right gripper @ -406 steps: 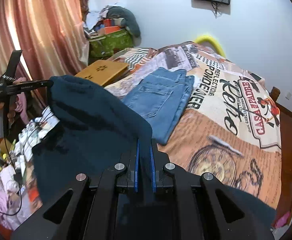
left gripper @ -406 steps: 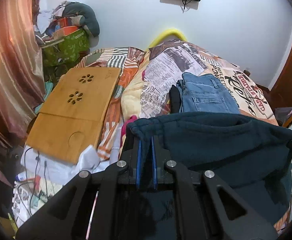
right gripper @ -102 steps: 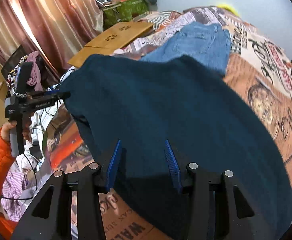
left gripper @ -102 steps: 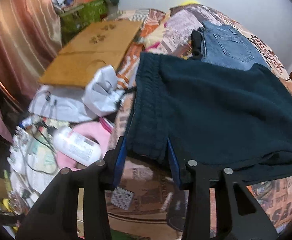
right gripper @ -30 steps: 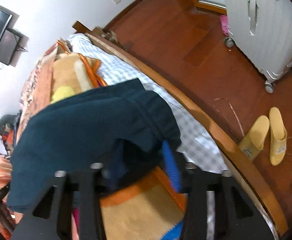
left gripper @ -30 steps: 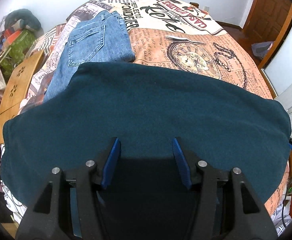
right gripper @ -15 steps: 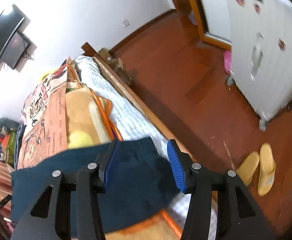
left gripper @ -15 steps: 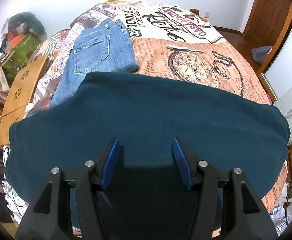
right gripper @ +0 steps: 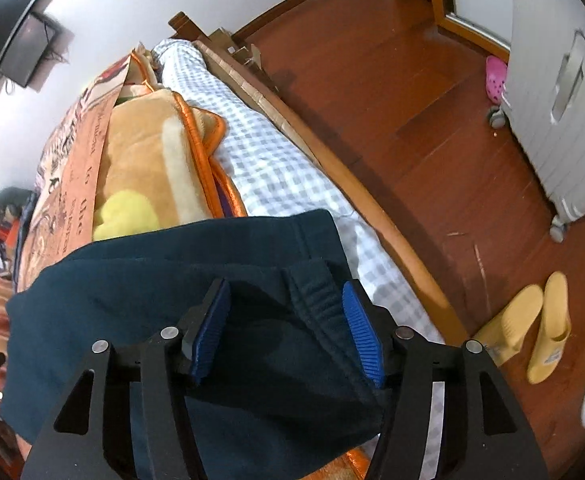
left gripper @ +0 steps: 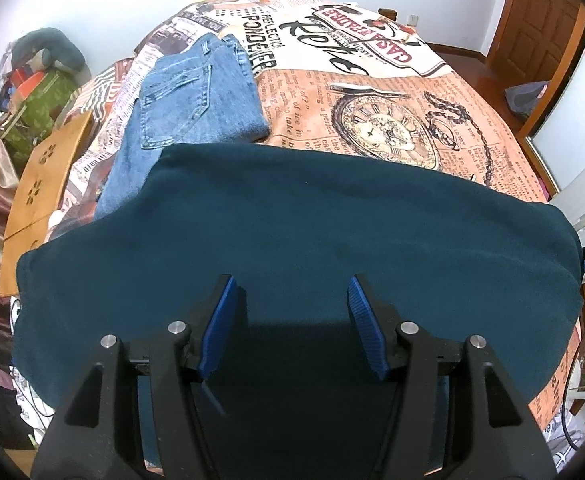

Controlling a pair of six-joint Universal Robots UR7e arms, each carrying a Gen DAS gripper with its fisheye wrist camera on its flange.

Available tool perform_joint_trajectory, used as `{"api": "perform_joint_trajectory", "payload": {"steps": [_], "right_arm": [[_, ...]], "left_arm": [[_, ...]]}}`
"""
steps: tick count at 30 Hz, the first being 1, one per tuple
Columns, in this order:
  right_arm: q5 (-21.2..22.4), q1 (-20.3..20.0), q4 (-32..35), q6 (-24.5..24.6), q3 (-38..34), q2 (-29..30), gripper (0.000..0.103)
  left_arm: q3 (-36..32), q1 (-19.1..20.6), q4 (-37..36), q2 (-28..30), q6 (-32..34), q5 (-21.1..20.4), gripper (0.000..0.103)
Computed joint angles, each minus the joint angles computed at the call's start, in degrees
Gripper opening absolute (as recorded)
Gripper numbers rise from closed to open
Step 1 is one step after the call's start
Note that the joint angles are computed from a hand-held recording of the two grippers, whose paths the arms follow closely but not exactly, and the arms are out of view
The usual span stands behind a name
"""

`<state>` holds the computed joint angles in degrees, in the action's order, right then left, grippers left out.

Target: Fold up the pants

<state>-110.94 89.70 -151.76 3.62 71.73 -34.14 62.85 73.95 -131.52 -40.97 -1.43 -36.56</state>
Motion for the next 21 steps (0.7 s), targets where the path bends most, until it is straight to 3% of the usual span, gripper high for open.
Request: {"api": "perform_joint_trajectory", "payload": {"steps": [4,9,12,18,19,21], "right_arm": [[1.63,-0.67,0.42,-0.06,-0.28,0.6,0.055],[4.54,-1.68,-0.01,-0.49,-1.05,1.32,0.052],[4.86,-1.84,-0.39,-0.19,-1.7,1.94,0.04],[0.41,-0.32,-2.71,-4.05,-1.94,2.57,0.018],[-0.14,-0.19,-3.54,-4.31,-1.55,2.31,0.011],[-0.47,-0.06,-5.75,-4.74,-0.34,1.4,0.011]], "left_arm": [[-0.42,0.26,1.04,0.82,-0.75,-0.84,0.058],[0.98,-0.08,-2.61,1.17,0.81,0.97,0.063],[0.81,0.0,-2.11,1.1,0.49,0.75,0.064],[0.93,-0.06,-1.97,0.97,0.45,0.96,0.064],[1.06,-0.09,-1.97,0.89,0.44,1.04,0.064],[1.13,-0.13,-1.97,0.86,0.6,1.13,0.064]]}}
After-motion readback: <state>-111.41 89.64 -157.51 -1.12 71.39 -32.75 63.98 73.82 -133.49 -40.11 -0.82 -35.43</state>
